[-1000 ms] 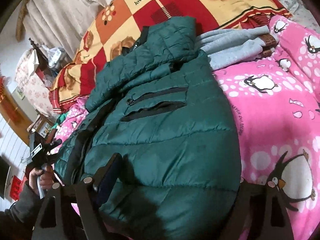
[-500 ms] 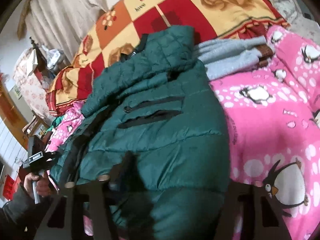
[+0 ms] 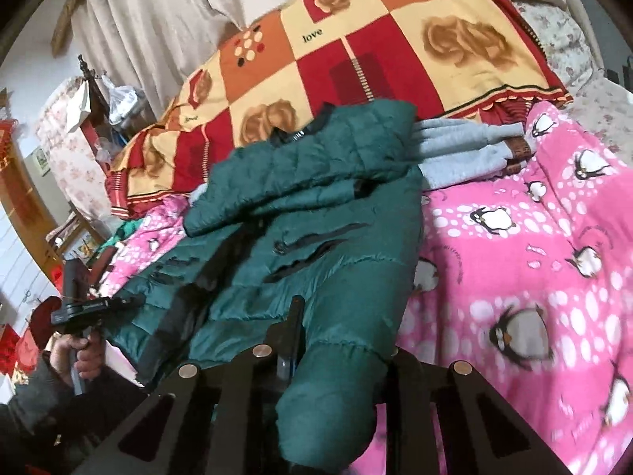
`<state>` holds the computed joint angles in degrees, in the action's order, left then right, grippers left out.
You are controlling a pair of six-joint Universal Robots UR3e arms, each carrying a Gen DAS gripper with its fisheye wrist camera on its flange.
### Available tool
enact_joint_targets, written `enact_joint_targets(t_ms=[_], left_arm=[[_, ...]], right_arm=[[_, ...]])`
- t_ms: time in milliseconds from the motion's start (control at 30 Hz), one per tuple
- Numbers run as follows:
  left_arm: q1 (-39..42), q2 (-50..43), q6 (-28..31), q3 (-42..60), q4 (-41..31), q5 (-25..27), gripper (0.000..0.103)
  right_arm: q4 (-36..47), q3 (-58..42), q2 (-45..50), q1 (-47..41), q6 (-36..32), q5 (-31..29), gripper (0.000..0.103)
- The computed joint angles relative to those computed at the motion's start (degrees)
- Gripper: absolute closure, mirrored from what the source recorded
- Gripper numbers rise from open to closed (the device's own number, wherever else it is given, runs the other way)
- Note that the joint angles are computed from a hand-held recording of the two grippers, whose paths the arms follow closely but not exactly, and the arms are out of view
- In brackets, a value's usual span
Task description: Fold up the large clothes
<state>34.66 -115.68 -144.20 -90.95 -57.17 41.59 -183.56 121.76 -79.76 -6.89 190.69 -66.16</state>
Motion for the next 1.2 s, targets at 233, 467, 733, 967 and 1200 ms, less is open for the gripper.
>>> enact_joint_targets(t_ms=[233,467,733,967,1200], left_arm=[[2.1,9.1,3.8,-8.9,0.0,2.3,0.087],[-5.5,10.5,-6.2,-25.6,36.9,16.9,0.087],[-10.2,6.8,-8.3,-29.8,53.7,25.3,0.087],[-9.8,7.9,-8.3,-30.2,52.2,24.5,0.085],[-9.8,8.0,-8.5,-30.2,51.9,24.4,0.085]], right_arm=[[-0.2,9.5,-9.9,-2.5,3.4,3.6,0.085],[-2.9,12.4,-7.6,-0.6,4.6,-0.8,0.085],[-3.1,10.4,-3.6,4.6,6.8,-10.0,0.085],[-11.6,11.3,0.6,9.0,14.2,-17.5,0.085],[-6.4,7.4,1.5,12.7,14.2,-22.9,0.085]])
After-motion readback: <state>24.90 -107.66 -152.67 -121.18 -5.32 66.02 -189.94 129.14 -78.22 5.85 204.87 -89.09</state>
